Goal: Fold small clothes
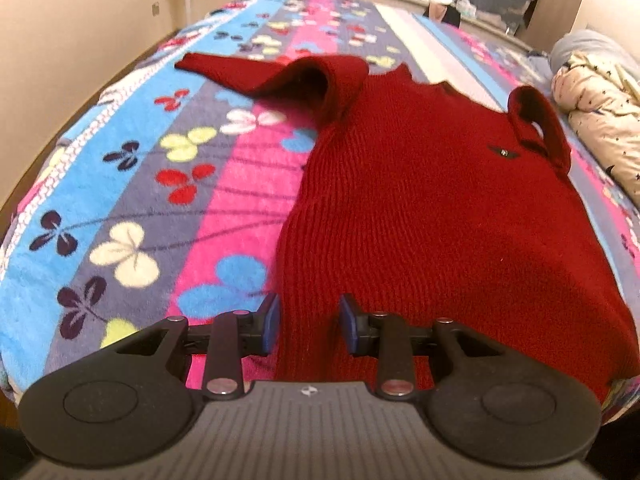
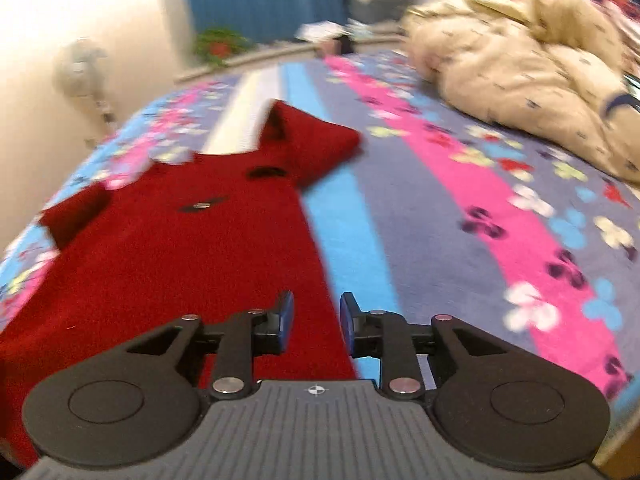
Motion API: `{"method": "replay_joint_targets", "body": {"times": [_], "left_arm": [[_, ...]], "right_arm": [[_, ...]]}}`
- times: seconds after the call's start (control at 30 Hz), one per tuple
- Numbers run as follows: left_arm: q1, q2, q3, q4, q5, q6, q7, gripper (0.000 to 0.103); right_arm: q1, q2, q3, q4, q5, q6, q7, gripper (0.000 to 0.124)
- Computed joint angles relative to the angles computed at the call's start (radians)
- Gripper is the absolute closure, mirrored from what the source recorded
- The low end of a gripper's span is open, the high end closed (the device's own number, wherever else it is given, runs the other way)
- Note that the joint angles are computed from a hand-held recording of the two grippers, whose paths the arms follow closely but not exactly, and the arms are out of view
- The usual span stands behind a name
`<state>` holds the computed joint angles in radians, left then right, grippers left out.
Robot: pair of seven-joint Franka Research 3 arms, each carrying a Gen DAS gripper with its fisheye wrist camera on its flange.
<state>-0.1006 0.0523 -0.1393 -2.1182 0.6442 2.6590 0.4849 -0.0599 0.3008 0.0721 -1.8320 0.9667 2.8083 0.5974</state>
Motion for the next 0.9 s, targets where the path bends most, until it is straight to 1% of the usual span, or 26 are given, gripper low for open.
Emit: {"method": "replay_joint_targets", "body": {"times": [0.07,0.13,0.23,0.3,0.37,0.4,0.47,0.53,0.57,0.63,0.67,0.7,0.77,0.9], "left_arm": [[-0.001,-0.001,0.0,-0.001,0.01,0.011,0.0,0.062],[-0.003,0.0,0.0,0.0,0.019,0.011,0.001,0.062],[-0.001,-0.006,0.004,-0.008,0.034,0.026,-0.021,0.062],[0.003,-0.014,0.007,-0.018,0.063,0.041,-0.056,0.062],[0.006,-0.021,0.008,-0.023,0.087,0.051,-0.087,0.062],[0.008,-0.023,0.008,-0.025,0.092,0.057,-0.093,0.062],[0.011,-0.024,0.005,-0.027,0.087,0.065,-0.086,0.062],[0.012,-0.019,0.001,-0.024,0.056,0.061,-0.049,0.062],[0.011,-0.011,-0.003,-0.017,0.024,0.043,-0.015,0.062],[0.003,0.023,-0.013,0.024,-0.063,-0.066,0.07,0.062],[0.0,0.04,-0.015,0.044,-0.101,-0.111,0.104,0.062],[-0.003,0.05,-0.016,0.055,-0.128,-0.135,0.128,0.062],[-0.013,0.053,-0.012,0.06,-0.115,-0.144,0.132,0.062],[-0.022,0.036,-0.004,0.042,-0.075,-0.107,0.1,0.061]], "right_arm": [[-0.005,-0.003,0.008,0.0,-0.007,-0.045,-0.046,0.097],[0.014,0.005,-0.012,0.01,-0.077,-0.095,-0.006,0.097],[0.049,0.034,-0.054,0.043,-0.236,-0.184,0.125,0.095],[0.086,0.064,-0.094,0.067,-0.39,-0.225,0.232,0.091],[0.128,0.087,-0.135,0.079,-0.549,-0.242,0.346,0.088],[0.142,0.087,-0.143,0.071,-0.601,-0.234,0.391,0.087],[0.127,0.086,-0.123,0.069,-0.614,-0.22,0.411,0.086],[0.095,0.075,-0.087,0.059,-0.57,-0.197,0.384,0.086],[0.08,0.07,-0.07,0.055,-0.543,-0.189,0.363,0.086],[0.072,0.064,-0.06,0.047,-0.526,-0.181,0.341,0.085],[0.08,0.064,-0.069,0.043,-0.546,-0.183,0.348,0.084],[0.099,0.068,-0.087,0.044,-0.59,-0.189,0.377,0.083],[0.102,0.071,-0.097,0.038,-0.62,-0.192,0.391,0.083],[0.088,0.065,-0.083,0.034,-0.603,-0.186,0.389,0.082]]}}
